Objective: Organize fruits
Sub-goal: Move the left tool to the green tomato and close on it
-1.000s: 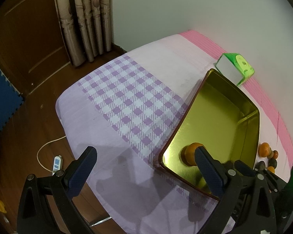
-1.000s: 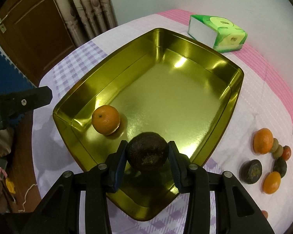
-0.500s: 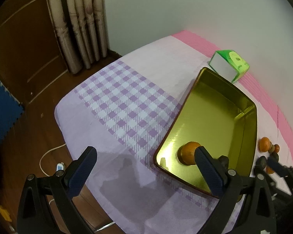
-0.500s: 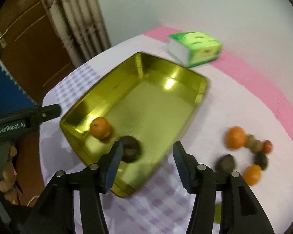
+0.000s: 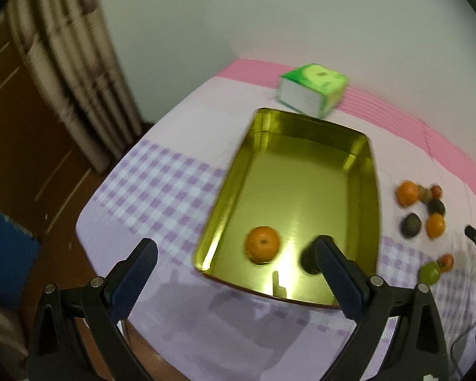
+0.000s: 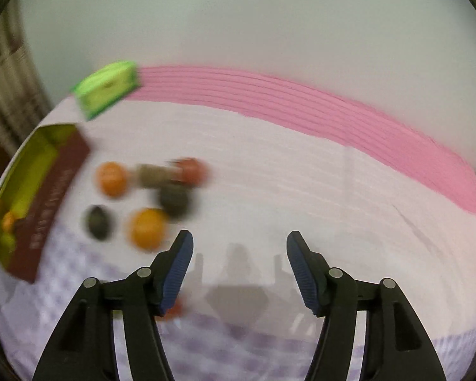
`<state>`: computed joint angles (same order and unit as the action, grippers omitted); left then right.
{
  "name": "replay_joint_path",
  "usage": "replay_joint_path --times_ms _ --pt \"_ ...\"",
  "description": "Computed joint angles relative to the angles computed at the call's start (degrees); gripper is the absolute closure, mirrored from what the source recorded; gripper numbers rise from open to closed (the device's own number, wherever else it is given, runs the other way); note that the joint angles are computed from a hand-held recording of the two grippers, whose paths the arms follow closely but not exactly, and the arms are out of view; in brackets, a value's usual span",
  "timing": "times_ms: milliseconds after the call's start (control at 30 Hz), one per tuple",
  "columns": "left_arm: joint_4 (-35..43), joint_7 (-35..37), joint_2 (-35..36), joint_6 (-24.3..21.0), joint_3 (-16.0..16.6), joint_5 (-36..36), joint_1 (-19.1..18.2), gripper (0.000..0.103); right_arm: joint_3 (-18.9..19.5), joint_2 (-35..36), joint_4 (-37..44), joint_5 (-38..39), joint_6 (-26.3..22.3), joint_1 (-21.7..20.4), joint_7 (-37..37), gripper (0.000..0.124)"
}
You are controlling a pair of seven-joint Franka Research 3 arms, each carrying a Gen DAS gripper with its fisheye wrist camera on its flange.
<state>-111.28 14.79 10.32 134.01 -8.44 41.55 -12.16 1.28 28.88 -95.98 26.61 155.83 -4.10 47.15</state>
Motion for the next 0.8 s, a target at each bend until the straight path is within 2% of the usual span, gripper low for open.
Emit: replay_joint_path --times_ms 133,233,400,533,767,800 --pt "3.01 5.31 2.49 3.43 -1.09 -2.78 -0.34 0.004 -1.57 4.16 3.24 -0.90 -0.17 -1.25 2.26 0.059" --pt "6.36 9.47 5.44 5.63 -1.57 -5.45 -1.12 0.004 -0.66 5.39 4.03 -0.27 0.24 -2.90 1.58 0.059" --pt "15.39 17.78 12.61 3.74 -1.88 -8.33 -4.22 0.004 2.20 5.41 3.57 2.86 1.98 -6.11 -4.19 0.058" --pt "21.25 23.97 17.86 2.68 -1.65 -9.95 -6.65 0.004 2.69 6.48 4.25 4.34 3.33 -6.52 -5.90 0.046" --pt "27.86 32.52 24.30 2.28 -2.06 -16.01 -8.15 0.004 3.64 7.41 4.59 6.07 4.88 -6.83 -7.15 0.035" --pt "28.71 33.20 24.99 2.09 -1.92 -16.53 -8.44 0.004 3.43 7.56 4.75 5.98 4.79 -6.63 -6.98 0.030"
